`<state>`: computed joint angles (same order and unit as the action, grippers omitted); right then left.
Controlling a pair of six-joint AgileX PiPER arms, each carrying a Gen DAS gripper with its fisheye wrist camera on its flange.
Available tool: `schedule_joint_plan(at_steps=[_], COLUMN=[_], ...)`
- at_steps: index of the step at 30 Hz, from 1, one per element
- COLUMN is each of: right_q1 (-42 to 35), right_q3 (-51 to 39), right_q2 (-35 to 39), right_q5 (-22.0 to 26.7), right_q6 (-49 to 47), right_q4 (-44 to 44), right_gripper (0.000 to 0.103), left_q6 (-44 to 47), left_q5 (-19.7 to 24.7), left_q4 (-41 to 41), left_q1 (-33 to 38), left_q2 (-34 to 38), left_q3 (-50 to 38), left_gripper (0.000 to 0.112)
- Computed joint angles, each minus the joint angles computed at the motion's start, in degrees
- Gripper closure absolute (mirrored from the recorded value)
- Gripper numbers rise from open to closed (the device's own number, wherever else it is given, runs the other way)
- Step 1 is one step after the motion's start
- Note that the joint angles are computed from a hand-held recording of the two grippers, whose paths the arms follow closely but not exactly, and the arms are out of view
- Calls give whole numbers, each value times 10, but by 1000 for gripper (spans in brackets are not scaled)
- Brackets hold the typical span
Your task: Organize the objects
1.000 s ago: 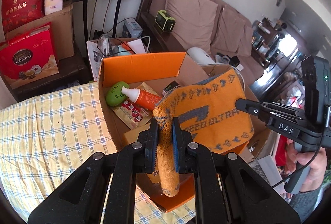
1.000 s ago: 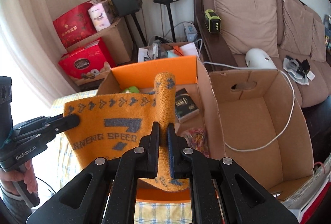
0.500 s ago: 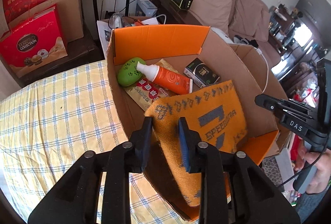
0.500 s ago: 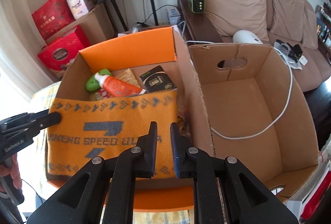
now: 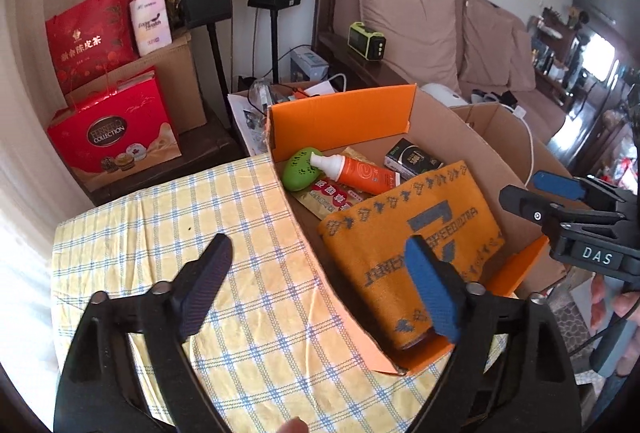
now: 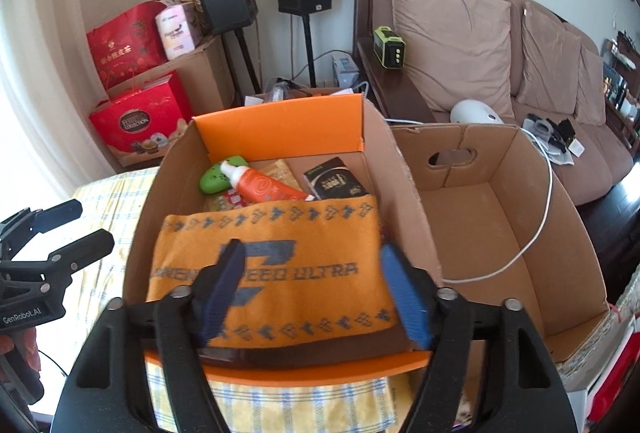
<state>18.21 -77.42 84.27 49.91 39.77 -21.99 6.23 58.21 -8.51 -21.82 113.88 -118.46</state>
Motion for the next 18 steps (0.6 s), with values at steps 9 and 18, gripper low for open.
schedule_joint_plan(at_steps=[9, 18], right_q1=[87, 190], right_q3=[16, 45], right_q2=[-7, -5], right_q5=[-1, 23], right_q6=[94, 252], right_q4=[-63, -180], right_gripper=[12, 1], left_q6=[-11, 3], left_q5=[-123, -189], left_q4=[13, -15], left_q1=[42, 88], left_q2=[-107, -186], left_q3=[196, 330], left_gripper=[9, 9])
